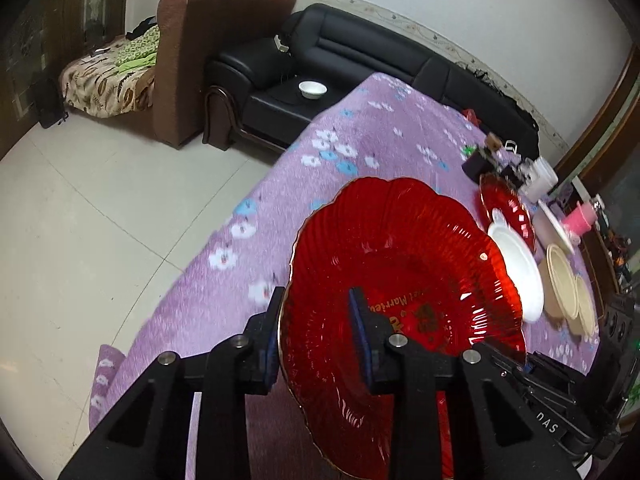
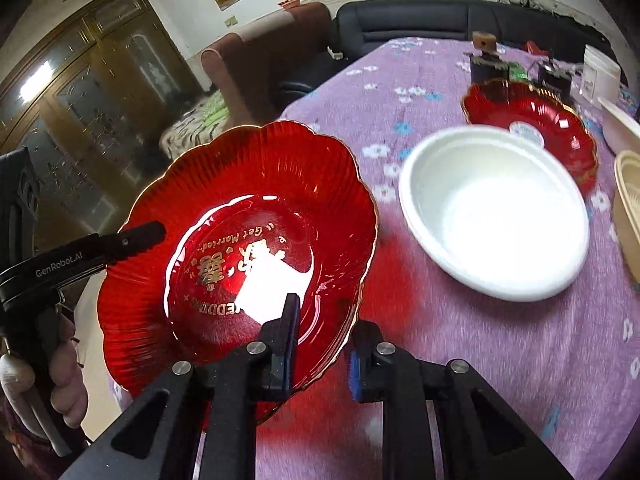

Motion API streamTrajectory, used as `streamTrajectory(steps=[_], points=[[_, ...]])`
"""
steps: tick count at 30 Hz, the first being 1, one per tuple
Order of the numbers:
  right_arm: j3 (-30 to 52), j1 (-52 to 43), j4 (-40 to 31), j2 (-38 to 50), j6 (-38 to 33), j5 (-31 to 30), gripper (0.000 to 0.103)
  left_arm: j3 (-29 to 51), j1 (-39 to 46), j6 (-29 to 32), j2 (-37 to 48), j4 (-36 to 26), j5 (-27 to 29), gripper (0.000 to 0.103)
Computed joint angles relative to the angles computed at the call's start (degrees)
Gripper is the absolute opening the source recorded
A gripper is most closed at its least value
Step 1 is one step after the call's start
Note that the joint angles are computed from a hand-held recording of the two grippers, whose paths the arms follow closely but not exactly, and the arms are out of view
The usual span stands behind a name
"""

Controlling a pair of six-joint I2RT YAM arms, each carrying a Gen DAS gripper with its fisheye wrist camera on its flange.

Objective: Organize plates and bowls
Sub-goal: 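Lift and set the red plate down with the left tool while the right tool reaches for the white bowl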

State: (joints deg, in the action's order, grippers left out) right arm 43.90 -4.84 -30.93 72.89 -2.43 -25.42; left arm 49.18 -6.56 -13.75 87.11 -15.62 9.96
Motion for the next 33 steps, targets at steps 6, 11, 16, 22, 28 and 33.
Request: streamTrajectory(steps=[6,11,16,22,28,33], points=[[-2.4,-3.0,-1.2,-0.1,-2.3,-2.7,0.022,-3.4,-3.1,-1.3,-0.7,0.8,-2.7,0.030],[-2.5,-5.6,-0.1,1.5,-4.0,-2.2,0.023,-0.7,-6.8,-3.3,3.9,1.8,-7.4,0.030],[-1.5,-6.0,1.6,3.0,-3.6,-0.5,0.023,4.3,-8.1,-5.4,9.1,1.7,-9.5,0.030],[-1.6,-13.0,-3.6,1.7,-8.2,-9.3,0.035,4.0,-7.9,-6.2,7.6,0.6,-7.6,0.061],[1.4,-27.4,-14.5,0.3,-20.9,-17.5,0.045,-1.0,-4.6,-6.0,0.8,0.7,-5.7,0.064],[4.1,-32.3,-6.2,3.8,-11.2,-14.3,0.045,-3.9,-3.2,-5.9,-5.1,0.2,-4.9,0.064]])
